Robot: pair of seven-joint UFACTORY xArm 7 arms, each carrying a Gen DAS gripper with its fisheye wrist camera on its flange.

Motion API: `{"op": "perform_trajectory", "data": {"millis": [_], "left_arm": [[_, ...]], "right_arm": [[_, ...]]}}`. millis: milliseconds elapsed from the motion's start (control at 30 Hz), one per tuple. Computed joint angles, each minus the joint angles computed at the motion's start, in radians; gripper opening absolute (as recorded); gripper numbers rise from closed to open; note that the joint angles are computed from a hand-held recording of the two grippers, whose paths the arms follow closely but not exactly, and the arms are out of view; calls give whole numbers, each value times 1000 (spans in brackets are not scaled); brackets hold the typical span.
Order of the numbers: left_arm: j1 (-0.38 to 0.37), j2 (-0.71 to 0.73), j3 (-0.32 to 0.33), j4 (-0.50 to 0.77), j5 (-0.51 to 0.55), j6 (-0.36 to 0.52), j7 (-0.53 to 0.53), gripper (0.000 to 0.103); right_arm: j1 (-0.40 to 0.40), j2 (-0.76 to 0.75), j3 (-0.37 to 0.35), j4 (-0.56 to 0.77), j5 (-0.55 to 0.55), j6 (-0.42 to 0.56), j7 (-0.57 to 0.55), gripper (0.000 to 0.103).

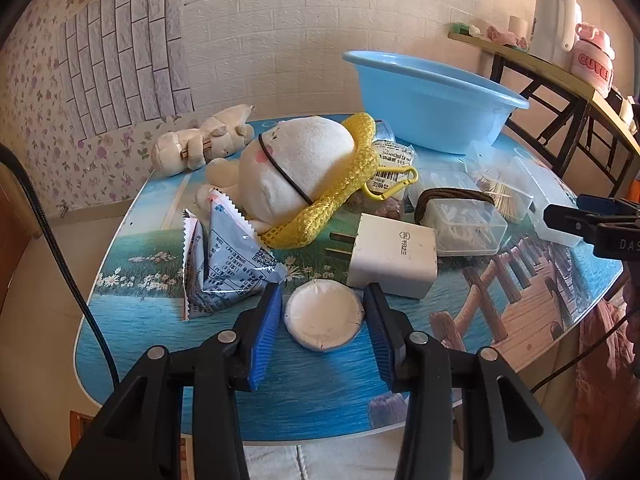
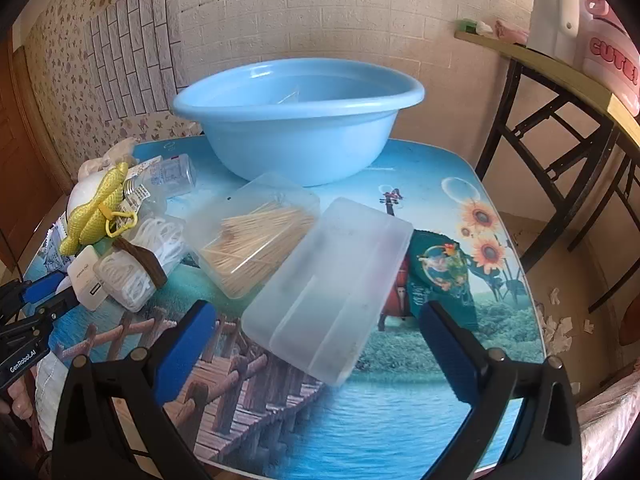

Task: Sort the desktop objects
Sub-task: 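Grasp the white cotton pad with the left gripper while the right grasps the clear box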

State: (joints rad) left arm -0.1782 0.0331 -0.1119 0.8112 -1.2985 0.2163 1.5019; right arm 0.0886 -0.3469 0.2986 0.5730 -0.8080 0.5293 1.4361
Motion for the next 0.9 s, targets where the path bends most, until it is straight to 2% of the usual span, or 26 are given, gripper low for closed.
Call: {"op": "perform_trajectory", "data": {"millis": [167, 200, 267, 300, 500, 700, 900], "left_arm": [[1, 6, -2, 4, -5, 2, 4, 60], [1, 5, -3, 3, -3, 6, 6, 65], [-1, 4, -5, -1, 8, 12, 6, 75], [-3, 4, -6, -2, 12, 11, 6, 80], [-8, 8, -7, -8, 79, 12, -56, 103], [-5, 7, -10, -9, 71, 11, -50, 103], [-5, 6, -10, -10, 71, 11, -50, 103]], "right_arm": [[-1, 32, -27, 5, 18, -13, 4, 101], [-1, 22, -36, -8, 25, -31, 5, 86], [3, 8, -52, -32, 61, -59, -26, 73], [0, -3, -50, -42, 65, -69, -38, 70], [18, -94, -58, -131, 169, -132, -190, 68], [73, -207, -80, -206, 336, -100, -384, 62], [12, -249, -10, -230, 394, -93, -413, 63]]}}
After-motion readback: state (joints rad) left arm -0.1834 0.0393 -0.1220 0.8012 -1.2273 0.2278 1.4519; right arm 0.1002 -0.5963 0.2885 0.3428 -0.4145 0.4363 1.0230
